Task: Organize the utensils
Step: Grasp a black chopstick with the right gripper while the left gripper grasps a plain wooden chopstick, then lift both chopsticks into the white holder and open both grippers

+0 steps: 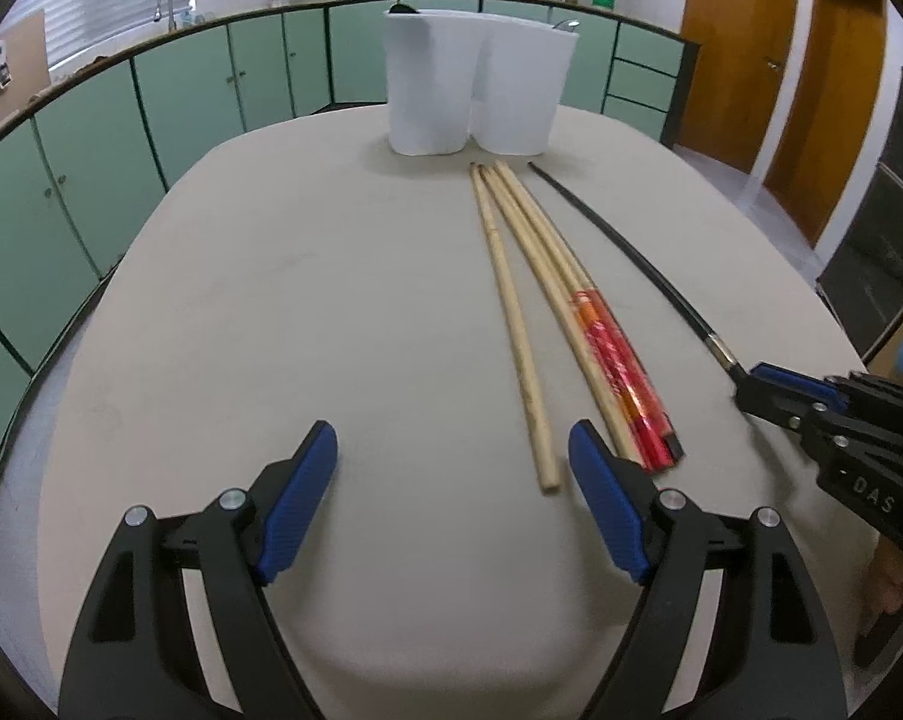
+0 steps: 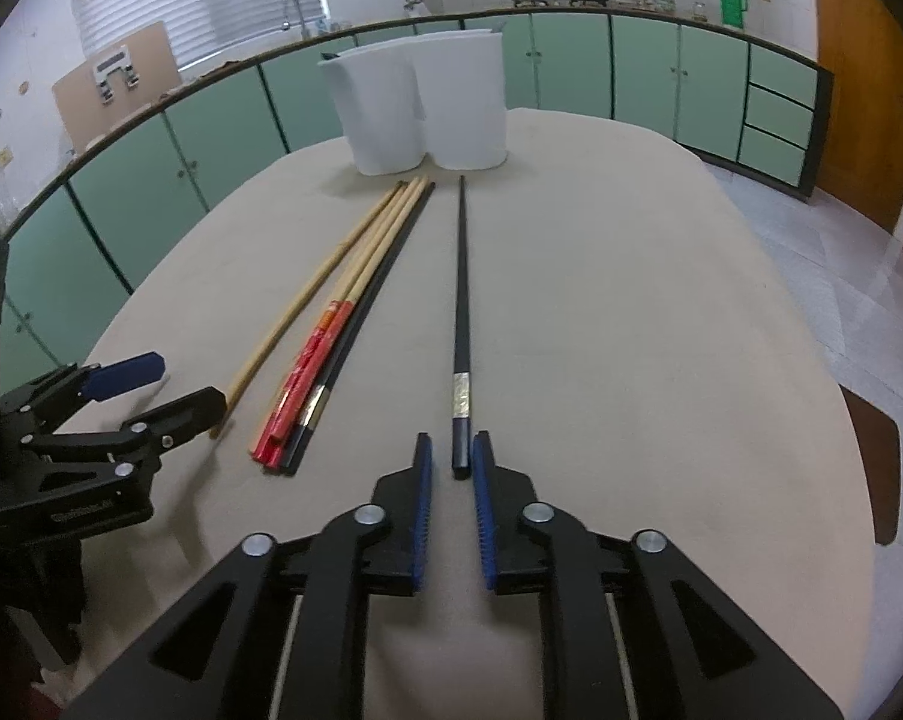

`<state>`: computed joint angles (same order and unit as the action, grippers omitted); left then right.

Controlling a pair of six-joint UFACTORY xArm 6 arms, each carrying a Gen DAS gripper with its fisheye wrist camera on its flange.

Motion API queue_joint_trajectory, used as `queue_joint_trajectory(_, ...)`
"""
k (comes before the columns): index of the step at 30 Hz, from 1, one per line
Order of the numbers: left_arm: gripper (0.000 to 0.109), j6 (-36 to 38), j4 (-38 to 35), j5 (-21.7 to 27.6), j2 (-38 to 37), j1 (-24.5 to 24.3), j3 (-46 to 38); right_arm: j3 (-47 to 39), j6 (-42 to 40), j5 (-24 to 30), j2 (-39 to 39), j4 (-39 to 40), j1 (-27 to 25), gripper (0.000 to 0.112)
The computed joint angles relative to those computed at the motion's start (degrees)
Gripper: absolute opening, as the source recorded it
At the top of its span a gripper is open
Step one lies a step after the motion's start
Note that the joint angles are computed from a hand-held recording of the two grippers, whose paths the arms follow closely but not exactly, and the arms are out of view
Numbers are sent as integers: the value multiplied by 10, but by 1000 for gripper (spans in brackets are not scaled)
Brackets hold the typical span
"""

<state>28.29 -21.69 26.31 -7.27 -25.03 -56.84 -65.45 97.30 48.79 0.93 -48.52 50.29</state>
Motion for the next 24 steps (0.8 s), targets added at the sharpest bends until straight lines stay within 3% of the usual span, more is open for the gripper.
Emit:
queue_joint_trajectory(13,56,-34,38,2,4,-9,1,-17,-25,17,13,9,6,18)
queue_joint_trajectory(15,47,-29,34,0,3,-13,3,-20,-26,18,15,10,4,17)
queue_joint_trajectory(17,36,-14,20,2,2,-16,3,-19,-25,14,15,10,4,7)
queue_joint_trajectory(21,13,15,-5,9,-1,-21,3,-18,-20,12,15,9,4,7)
queue_joint_trajectory(24,7,37,-38,25,2,-18,-4,-13,-7,11,9,2,5,6)
